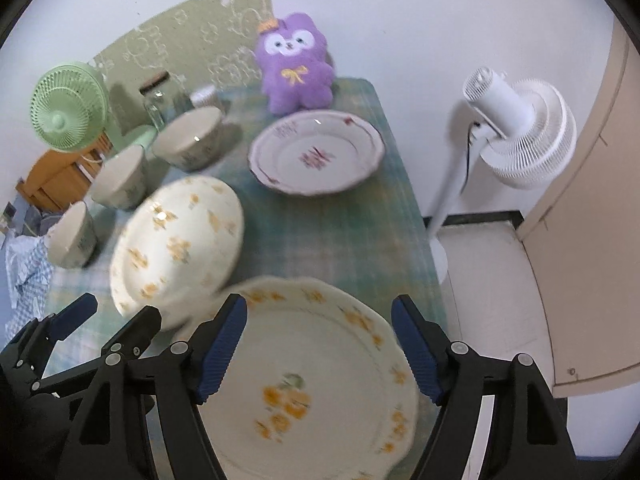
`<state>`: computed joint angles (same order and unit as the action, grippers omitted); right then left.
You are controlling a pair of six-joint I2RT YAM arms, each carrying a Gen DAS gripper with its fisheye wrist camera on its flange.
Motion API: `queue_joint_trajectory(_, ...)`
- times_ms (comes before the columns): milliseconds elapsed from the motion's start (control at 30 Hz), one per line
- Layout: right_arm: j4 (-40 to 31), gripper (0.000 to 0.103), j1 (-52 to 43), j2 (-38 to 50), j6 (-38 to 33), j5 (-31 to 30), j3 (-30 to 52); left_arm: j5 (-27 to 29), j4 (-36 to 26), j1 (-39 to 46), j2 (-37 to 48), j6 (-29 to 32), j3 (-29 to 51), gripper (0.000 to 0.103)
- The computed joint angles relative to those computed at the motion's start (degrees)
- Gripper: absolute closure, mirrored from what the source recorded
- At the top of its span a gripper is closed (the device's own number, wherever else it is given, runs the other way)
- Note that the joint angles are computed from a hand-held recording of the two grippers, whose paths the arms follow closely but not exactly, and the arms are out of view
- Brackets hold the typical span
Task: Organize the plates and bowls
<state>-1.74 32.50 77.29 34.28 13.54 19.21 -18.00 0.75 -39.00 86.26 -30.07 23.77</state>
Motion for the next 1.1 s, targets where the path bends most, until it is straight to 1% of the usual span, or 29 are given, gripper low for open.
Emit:
queue_joint_trajectory(100, 0.1, 0.025, 1.9, 5.7, 2.4, 0.3, 5.7, 2.4, 1.6, 5.8, -0.9, 5.2, -0.4, 0.021)
queue_joint_trajectory(200, 0.8, 0.025, 3.8, 11.5, 4.0, 1.7, 10.9, 3.8, 3.5, 11.6, 1.1, 10.9, 0.7, 0.021)
queue_joint_trajectory(300, 1.5, 0.025, 4.7, 17.9, 4.2, 2.6, 16.2, 6.8, 6.7, 17.8, 4.2, 16.4, 2.1, 0.021)
queue_joint_trajectory(467, 1.1, 0.025, 5.0, 28.5, 5.1, 3.4, 25.6, 10.6, 11.0, 25.9, 13.1, 23.1, 6.6, 0.021)
queue_joint_trajectory(633, -0.3, 0.025, 3.8, 37.3, 4.6, 3.1, 33.0, 13.4, 12.9, 30.4, 21.4, 26.7, 11.2, 0.022)
queue_joint_trajectory(767, -1.9, 0.026, 2.9, 42.8, 4.7, 1.9, 37.2, 15.0, 13.3, 31.6, 26.5, 28.1, 14.0, 0.023)
queue_joint_trajectory(800, -2.3, 0.026, 2.7, 43.9, 4.8, 1.8, 38.1, 15.2, 13.3, 31.8, 27.6, 28.4, 14.6, 0.025)
queue_joint_trajectory(833, -2.3, 0.028, 2.5, 44.6, 4.9, 1.7, 38.5, 15.8, 13.4, 32.1, 28.4, 28.7, 15.0, 0.029)
queue_joint_trajectory(867, -2.4, 0.035, 2.2, 45.6, 5.1, 1.3, 39.1, 16.4, 13.3, 32.3, 29.2, 28.9, 15.6, 0.03)
queue_joint_trajectory(900, -2.6, 0.039, 1.9, 46.4, 5.3, 0.6, 39.6, 16.9, 13.2, 32.5, 30.0, 29.1, 16.1, 0.033)
queue_joint_trajectory(1033, -3.5, 0.042, 1.7, 49.1, 5.5, -0.6, 41.8, 18.6, 11.8, 33.4, 32.5, 29.1, 18.2, 0.043)
queue_joint_trajectory(1067, -3.8, 0.046, 1.8, 49.4, 5.4, -0.8, 42.2, 18.5, 11.9, 33.4, 32.8, 28.9, 18.4, 0.044)
queue_joint_trajectory(1100, -4.7, 0.046, 2.0, 49.9, 5.4, -0.4, 42.9, 18.5, 12.0, 33.4, 33.0, 28.8, 18.5, 0.047)
